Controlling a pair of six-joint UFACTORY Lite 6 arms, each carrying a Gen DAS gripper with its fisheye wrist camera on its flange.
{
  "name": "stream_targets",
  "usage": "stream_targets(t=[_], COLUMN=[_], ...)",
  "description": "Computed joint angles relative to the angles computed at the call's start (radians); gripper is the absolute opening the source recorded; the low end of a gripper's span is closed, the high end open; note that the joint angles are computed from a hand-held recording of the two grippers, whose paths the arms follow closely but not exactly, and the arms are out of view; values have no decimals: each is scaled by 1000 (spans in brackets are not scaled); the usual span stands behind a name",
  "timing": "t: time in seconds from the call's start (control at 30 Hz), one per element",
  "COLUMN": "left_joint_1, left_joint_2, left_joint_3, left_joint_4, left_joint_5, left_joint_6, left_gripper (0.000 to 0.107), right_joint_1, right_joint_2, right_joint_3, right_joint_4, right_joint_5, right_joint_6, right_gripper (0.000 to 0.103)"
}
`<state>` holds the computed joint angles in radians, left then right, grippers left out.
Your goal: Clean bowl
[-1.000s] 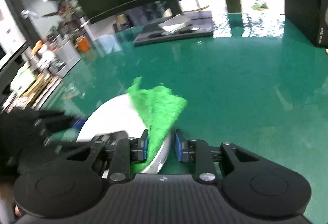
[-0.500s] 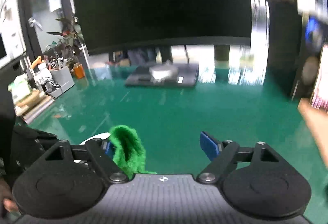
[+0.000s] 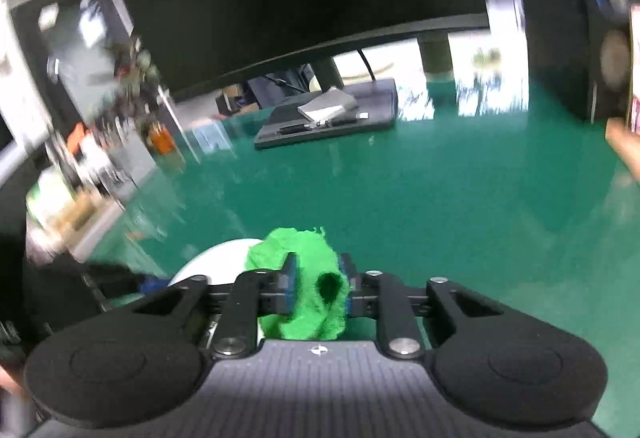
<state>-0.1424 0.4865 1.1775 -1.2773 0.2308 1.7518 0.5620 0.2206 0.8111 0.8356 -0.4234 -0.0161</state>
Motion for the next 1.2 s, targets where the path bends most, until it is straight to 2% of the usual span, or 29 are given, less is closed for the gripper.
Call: stream_targets(t=[0.03,0.2,0.23,0.27,0.33,0.43,0.5,0.53,0.57,0.63,0.67,0.77,0.93,1.13,1.2], left_joint_1=[0,4,4,5,3,4,7,8,8,4,5,31,45,79,84], left_joint_2=[-1,-1,-2,-2,-4,-9,-10,-11,-13,-16,-15,8,24,23,19], left_joint_3=[-3,-2,-4,-4,-7,-16,-22,-24,-28,-40,-42,-14,13,24,21], left_joint_4=[-8,-3,-7,-8,-15,-48,-73,-84,-113,-226,-273,-231,-208,-100,-110], left_joint_5=[-3,2,4,6,7,5,3,1,-9,-43,-54,-55,-81,-68,-74], left_joint_6=[11,3,8,9,23,65,87,101,133,258,310,285,287,214,241], left_gripper=[42,46,46,47,48,54,58,58,59,62,66,76,77,77,77], right_joint_1=[8,94,91,71,25,-17,-46,-50,-56,-84,-99,-97,-94,-29,5], right_joint_2=[-11,-47,-53,-18,31,76,45,30,13,1,-2,-5,71,130,155], right_joint_3=[-17,-77,-79,-53,-9,17,-28,-51,-78,-94,-96,-83,-3,52,82], right_joint_4=[15,112,88,22,-73,-199,-323,-338,-312,-279,-258,-170,-159,-85,-17], right_joint_5=[-38,-226,-207,-147,-53,-11,-50,-71,-104,-108,-101,-63,22,45,60], right_joint_6=[-1,-152,-167,-140,-68,85,276,319,337,340,330,95,-18,-144,-269], right_gripper=[88,88,81,52,16,19,41,62,67,64,59,54,51,51,52])
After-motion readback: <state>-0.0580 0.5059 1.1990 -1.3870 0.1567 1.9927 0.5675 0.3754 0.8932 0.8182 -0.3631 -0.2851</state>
